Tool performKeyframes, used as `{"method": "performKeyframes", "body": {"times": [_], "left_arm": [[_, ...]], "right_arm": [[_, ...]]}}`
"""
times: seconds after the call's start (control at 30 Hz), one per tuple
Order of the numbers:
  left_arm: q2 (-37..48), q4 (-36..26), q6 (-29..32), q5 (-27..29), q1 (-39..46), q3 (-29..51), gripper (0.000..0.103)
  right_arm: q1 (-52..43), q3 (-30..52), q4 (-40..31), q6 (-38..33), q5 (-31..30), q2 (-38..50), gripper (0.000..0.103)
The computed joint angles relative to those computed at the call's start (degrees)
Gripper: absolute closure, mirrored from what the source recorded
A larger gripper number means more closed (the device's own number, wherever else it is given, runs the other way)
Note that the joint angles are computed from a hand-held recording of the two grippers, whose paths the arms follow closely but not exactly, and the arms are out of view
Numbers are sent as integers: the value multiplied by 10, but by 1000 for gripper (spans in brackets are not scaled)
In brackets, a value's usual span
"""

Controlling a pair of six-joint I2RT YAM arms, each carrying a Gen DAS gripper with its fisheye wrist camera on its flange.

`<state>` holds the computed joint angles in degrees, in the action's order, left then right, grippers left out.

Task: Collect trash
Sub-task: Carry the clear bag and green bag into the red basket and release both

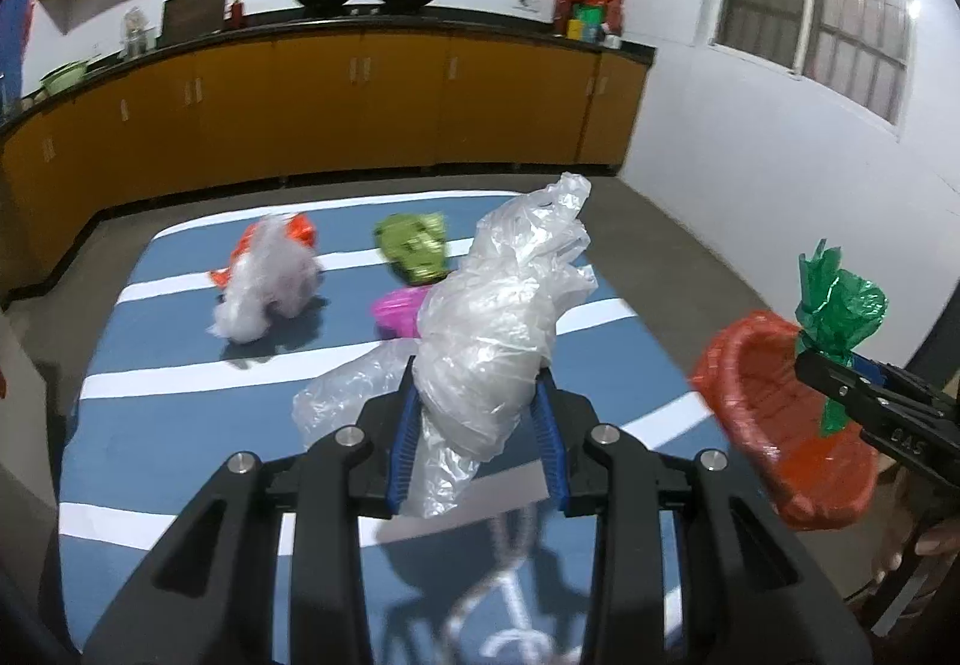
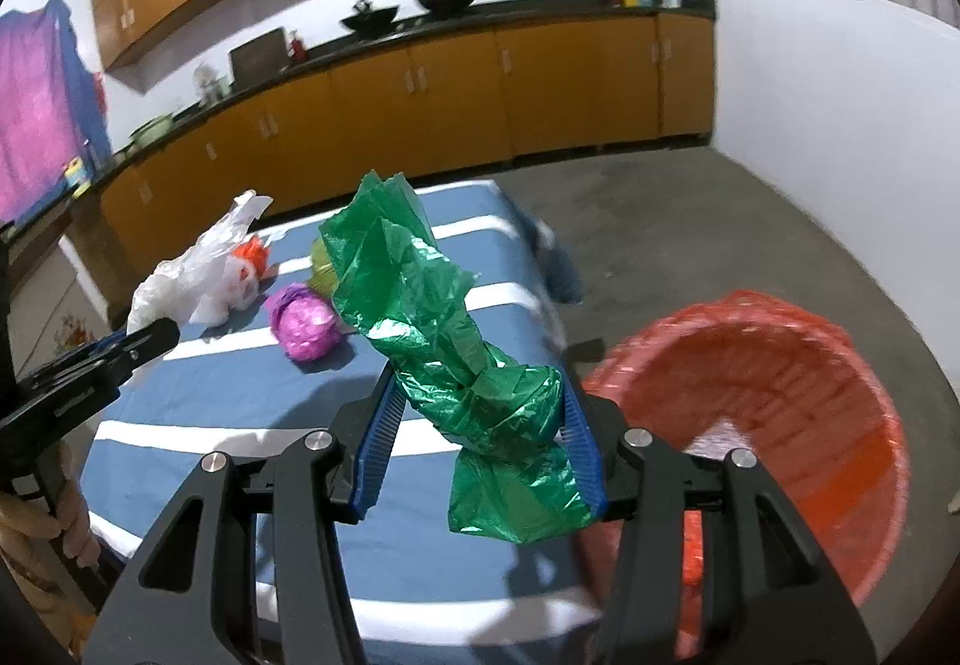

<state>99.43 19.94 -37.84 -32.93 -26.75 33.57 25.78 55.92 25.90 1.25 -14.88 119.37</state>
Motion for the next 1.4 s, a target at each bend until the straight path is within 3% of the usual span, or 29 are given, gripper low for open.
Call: {"method": "performKeyframes", "body": {"times": [0.23,0.63,1.4], "left_arm": [[30,-14,-3,-3,-61,66,68],[121,-23,20,32,-104,192,68],[315,-65,50,156,-112,440,68]], "right_arm": [[-63,-67,42,6,-4,-40,52],[-157,-103,65,11,-30,-49,52],[-235,-54,33,54,-72,-21,52]]}}
